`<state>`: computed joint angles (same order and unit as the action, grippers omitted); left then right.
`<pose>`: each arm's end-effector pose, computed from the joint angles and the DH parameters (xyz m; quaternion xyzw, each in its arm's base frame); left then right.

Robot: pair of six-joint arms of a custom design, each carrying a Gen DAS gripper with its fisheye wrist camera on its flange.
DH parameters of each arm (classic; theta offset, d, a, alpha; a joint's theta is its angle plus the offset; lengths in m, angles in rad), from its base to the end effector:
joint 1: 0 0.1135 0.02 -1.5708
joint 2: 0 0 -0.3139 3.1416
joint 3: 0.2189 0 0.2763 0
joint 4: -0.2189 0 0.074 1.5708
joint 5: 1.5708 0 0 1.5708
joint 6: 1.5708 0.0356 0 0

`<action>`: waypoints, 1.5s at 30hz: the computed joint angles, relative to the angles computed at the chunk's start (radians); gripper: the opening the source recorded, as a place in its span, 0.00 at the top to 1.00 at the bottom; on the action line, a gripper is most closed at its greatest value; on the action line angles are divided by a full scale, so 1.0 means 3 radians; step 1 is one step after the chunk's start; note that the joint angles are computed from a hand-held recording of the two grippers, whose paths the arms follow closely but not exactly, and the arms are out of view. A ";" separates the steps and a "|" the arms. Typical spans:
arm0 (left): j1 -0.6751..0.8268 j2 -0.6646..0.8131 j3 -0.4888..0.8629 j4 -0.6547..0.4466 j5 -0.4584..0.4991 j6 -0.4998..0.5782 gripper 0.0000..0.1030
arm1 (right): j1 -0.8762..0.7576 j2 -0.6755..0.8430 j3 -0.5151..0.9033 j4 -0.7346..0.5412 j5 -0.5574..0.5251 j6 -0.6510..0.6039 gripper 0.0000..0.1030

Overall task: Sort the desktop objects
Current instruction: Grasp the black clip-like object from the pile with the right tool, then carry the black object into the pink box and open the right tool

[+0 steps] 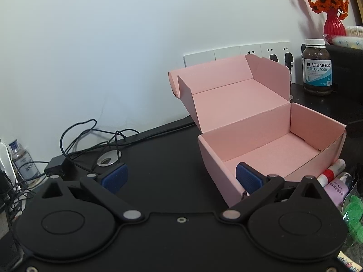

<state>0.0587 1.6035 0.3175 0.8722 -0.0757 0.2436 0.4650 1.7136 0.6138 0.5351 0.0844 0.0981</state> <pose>0.2633 0.0182 0.1412 0.0566 0.8350 0.1136 0.5354 0.2990 0.1466 0.1525 -0.1397 0.8644 0.0983 0.4730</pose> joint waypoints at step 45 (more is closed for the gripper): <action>-0.0003 0.0046 -0.0059 0.0192 -0.0033 0.0071 0.00 | 0.0652 -0.0040 -0.0579 0.0482 0.0050 -0.0787 0.56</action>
